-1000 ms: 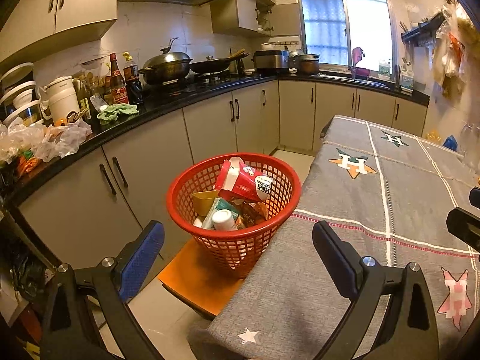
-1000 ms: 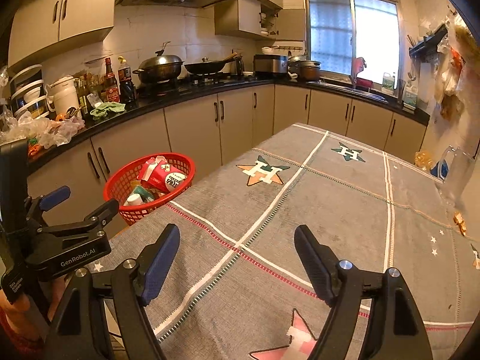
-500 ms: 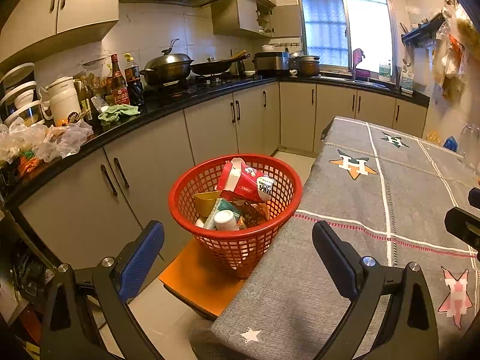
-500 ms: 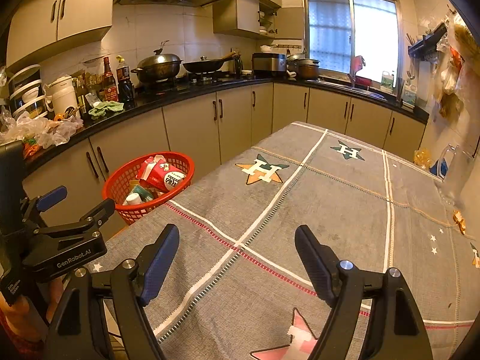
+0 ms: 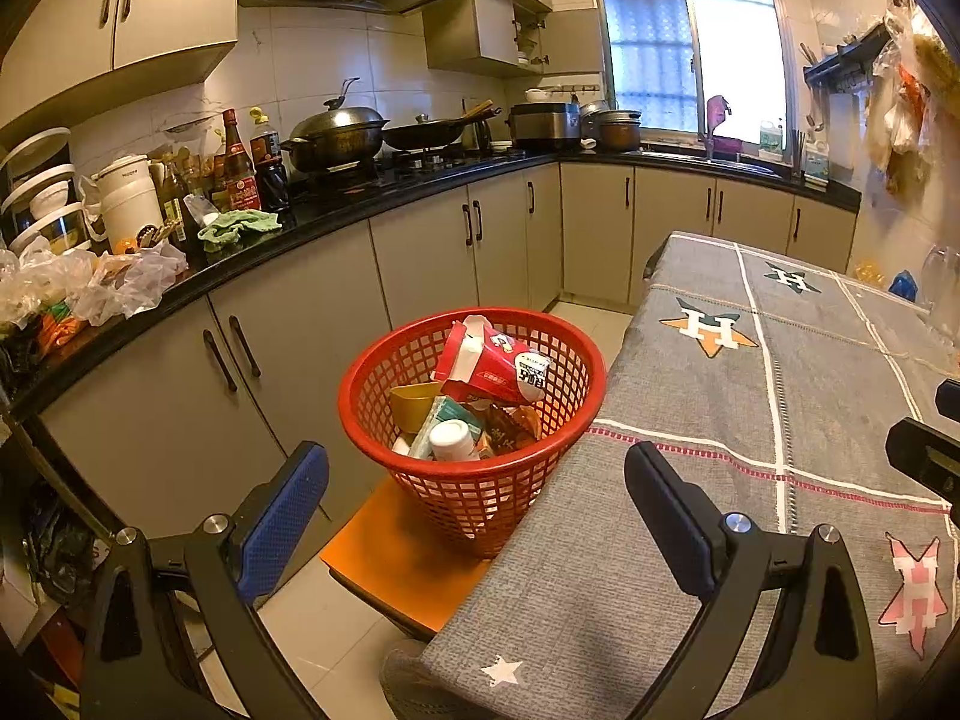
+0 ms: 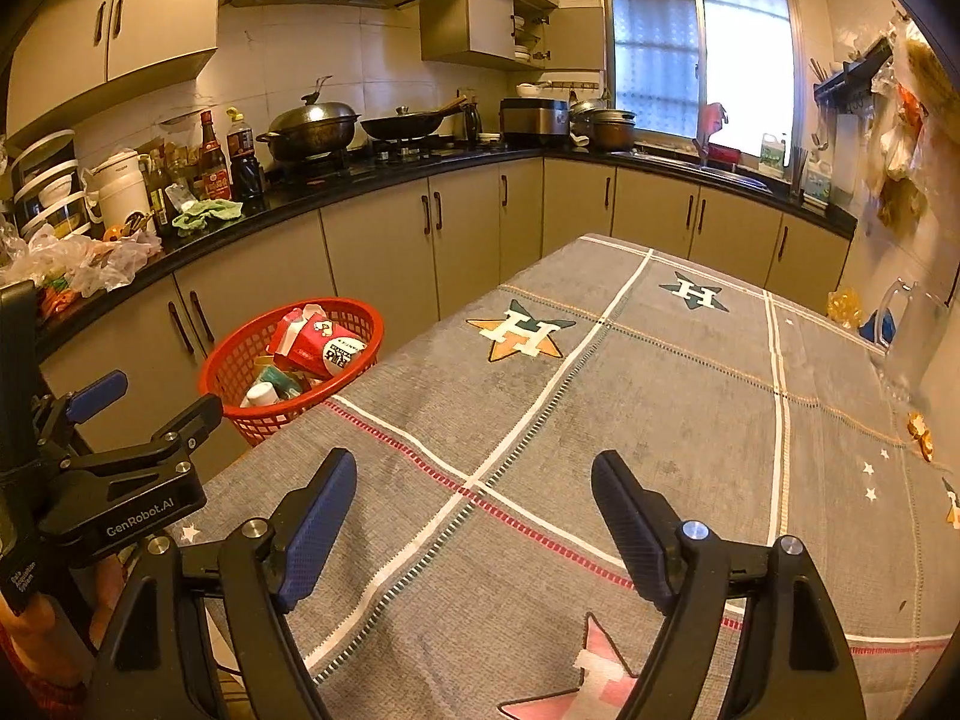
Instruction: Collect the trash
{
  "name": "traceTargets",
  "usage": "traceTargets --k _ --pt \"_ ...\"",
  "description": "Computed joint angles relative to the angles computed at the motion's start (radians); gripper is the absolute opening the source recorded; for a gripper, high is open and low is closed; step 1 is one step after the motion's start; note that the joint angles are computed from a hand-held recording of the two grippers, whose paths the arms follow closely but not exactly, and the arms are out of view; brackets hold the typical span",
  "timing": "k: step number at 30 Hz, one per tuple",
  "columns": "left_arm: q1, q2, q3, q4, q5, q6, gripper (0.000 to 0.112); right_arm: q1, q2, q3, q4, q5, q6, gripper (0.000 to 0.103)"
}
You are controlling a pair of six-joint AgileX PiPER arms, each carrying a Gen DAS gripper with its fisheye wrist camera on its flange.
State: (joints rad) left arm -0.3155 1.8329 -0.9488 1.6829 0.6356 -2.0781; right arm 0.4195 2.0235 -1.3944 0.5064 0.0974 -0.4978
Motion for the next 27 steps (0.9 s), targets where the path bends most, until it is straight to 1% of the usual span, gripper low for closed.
traceTargets --k 2,10,21,24,27 --pt "0.0 -0.002 0.001 -0.003 0.005 0.005 0.099 -0.002 0.002 -0.001 0.024 0.002 -0.024 0.085" --pt "-0.003 -0.002 -0.004 -0.009 0.016 0.022 0.099 -0.002 0.009 -0.004 0.008 0.003 -0.008 0.085" --pt "-0.001 -0.004 -0.006 -0.013 0.01 0.028 0.099 -0.002 0.015 -0.004 0.024 0.001 -0.022 0.085" --pt "-0.001 -0.002 -0.009 -0.016 0.01 0.031 0.099 -0.001 0.015 -0.005 0.008 0.002 -0.008 0.085" --pt "-0.003 -0.001 -0.008 -0.014 0.016 0.03 0.099 -0.004 0.021 0.001 0.081 -0.004 -0.083 0.085"
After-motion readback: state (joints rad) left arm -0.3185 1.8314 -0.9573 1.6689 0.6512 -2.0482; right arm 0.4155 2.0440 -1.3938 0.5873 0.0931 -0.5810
